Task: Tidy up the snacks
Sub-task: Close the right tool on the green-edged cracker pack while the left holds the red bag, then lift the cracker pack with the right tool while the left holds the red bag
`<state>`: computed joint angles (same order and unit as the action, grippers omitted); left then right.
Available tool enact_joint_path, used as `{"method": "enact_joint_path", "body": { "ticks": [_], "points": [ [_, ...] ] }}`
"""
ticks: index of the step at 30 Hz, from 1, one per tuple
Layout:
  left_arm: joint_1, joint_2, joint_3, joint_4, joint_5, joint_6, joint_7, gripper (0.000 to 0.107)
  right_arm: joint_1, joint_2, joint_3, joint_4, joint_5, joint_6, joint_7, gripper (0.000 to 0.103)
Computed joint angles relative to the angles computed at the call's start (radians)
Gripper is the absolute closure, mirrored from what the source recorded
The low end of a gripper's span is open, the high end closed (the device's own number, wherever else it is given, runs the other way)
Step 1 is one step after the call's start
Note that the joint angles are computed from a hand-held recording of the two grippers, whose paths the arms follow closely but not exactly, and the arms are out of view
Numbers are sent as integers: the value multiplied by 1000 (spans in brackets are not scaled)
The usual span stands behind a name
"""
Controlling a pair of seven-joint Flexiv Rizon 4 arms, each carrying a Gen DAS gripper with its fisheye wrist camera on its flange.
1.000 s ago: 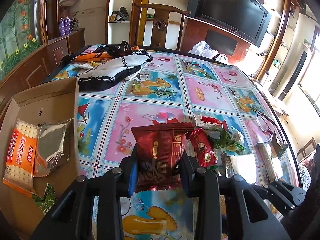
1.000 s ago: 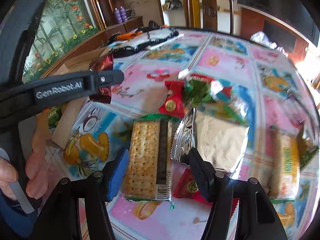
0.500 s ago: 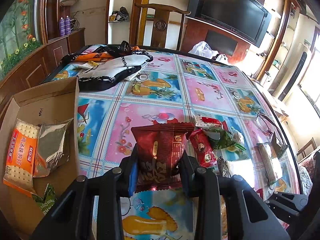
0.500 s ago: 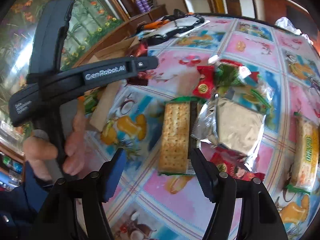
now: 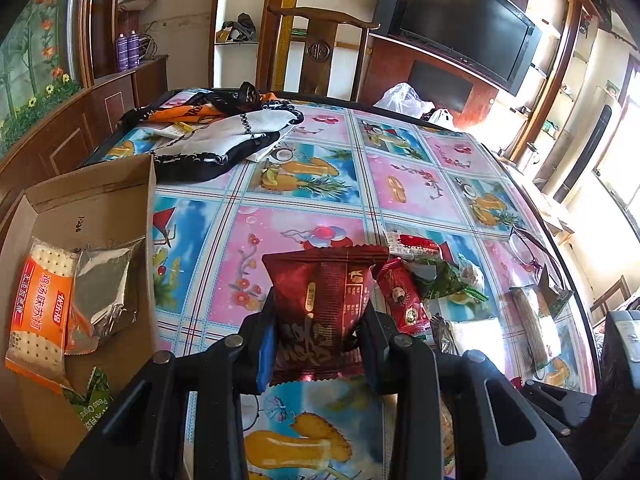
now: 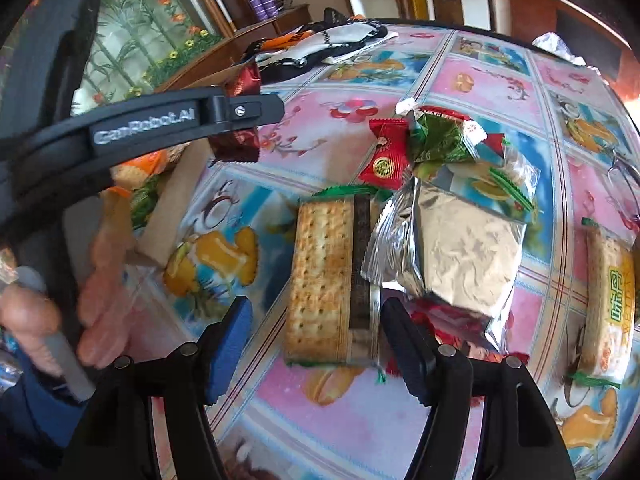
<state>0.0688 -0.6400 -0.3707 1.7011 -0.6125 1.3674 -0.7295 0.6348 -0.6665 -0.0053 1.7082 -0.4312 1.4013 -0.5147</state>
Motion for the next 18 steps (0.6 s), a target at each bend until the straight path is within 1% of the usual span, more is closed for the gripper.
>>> {"method": "enact_joint_path", "body": {
  "ticks": [2,4,5,6,7,8,10,11,15,18],
  "points": [
    [0,-1,-2,1,1,6,1,74,59,-9,-82,-6,-38,-2,53,31],
    [-3,0,2,0,5,4,-4,74,106,-16,-148,-9,-86,-16,97,31],
    [-6,-1,5,-2,8,2,-8,74,127,-17,-172,-13,-116,-39,112,33],
    [-6,0,6,-3,8,0,-10,74,148,-19,-192,-22,-151,-84,128,39],
    [-6,1,5,-3,9,0,-12,74,157,-16,-200,-23,-178,-110,140,52],
    [-5,1,5,-2,9,0,-12,74,155,-13,-197,-21,-195,-114,151,53],
    [-4,2,5,-1,10,0,-13,74,143,0,-200,12,-219,-48,206,53],
    [-2,2,3,-1,9,1,-12,74,163,12,-239,35,-247,-16,250,53],
    [5,1,-12,6,5,13,0,74,314,54,-500,138,-432,110,514,53],
    [10,2,-20,14,6,24,10,74,381,55,-621,166,-511,162,632,53]
  ]
}}
